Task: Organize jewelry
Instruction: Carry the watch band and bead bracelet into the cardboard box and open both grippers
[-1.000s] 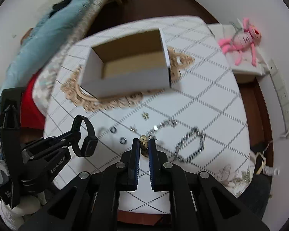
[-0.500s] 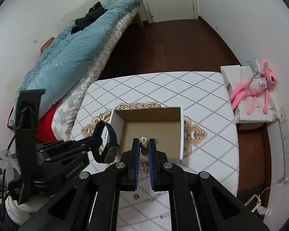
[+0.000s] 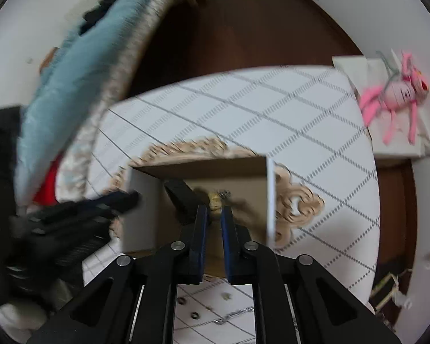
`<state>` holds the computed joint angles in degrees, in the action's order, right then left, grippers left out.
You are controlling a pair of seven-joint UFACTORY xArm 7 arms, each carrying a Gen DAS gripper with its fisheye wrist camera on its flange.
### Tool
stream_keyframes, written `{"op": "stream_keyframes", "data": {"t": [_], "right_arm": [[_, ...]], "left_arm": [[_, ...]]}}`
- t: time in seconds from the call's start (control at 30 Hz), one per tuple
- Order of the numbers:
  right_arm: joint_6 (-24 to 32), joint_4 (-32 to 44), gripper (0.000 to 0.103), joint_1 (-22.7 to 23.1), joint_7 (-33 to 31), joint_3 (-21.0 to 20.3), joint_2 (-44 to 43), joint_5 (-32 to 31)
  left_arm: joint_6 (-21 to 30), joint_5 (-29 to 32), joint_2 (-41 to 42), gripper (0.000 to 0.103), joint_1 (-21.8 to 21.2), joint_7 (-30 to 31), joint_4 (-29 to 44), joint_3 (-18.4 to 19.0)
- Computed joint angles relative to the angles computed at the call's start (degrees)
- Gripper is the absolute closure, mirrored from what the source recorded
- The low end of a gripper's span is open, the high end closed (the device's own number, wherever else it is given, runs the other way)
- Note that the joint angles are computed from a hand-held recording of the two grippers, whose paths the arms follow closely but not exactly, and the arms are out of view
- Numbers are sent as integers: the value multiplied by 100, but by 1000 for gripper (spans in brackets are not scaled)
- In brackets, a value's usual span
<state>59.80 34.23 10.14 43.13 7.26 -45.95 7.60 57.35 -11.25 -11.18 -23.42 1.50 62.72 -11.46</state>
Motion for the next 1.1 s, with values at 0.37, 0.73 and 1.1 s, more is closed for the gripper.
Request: {"op": "stream_keyframes", "data": {"t": [0.37,0.73,1.1], "right_arm": [[1006,-114,6,-136,626,873,-459,-1158],[1119,-217,0,246,1155,1091,-566,-1415],[1770,253,0,362,1460,1419,-957,-1638]], "left_arm": [[-1072,746,-862,0,91,-544,-1209,-90],[-1154,762,-1369,0,-32,-683,-1753,-121],[-1123,723,-2309,0,-80,-772,-2050,-130]]}}
